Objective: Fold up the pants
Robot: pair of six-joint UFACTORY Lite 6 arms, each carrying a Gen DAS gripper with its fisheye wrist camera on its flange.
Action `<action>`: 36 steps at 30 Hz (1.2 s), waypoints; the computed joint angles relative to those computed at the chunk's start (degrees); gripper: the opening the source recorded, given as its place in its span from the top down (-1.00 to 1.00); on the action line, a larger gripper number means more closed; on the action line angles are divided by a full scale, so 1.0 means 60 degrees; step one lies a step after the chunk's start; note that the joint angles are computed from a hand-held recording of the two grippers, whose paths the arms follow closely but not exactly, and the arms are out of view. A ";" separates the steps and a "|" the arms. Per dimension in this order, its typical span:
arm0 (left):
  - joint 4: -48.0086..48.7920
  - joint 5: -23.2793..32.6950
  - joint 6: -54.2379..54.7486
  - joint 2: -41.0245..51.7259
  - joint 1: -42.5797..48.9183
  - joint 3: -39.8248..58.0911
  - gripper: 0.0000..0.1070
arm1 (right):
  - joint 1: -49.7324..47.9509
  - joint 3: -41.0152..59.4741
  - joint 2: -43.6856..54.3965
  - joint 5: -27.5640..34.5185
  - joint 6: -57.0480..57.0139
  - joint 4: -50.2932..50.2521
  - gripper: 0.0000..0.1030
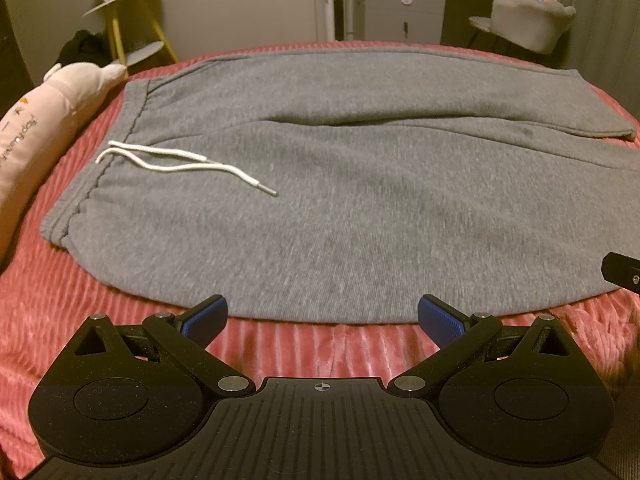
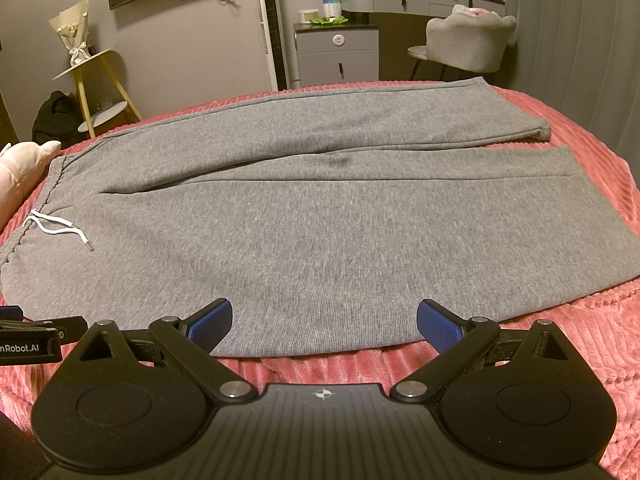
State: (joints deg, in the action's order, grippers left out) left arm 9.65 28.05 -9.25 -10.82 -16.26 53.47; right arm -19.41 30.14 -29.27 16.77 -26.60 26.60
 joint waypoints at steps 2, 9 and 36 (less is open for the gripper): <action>-0.0018 -0.0001 0.0015 0.0006 0.0004 0.0001 -0.93 | 0.0001 0.0010 0.0023 -0.0001 -0.0036 0.0043 -0.92; -0.0067 0.0006 0.0074 0.0019 0.0028 0.0016 -0.93 | -0.0080 0.0045 -0.0008 0.0099 -0.0212 0.0214 -0.92; -0.1244 0.0150 0.0936 -0.0156 0.0417 0.0225 -0.93 | -0.0518 -0.0059 -0.0038 0.0337 -0.2422 0.2378 -0.92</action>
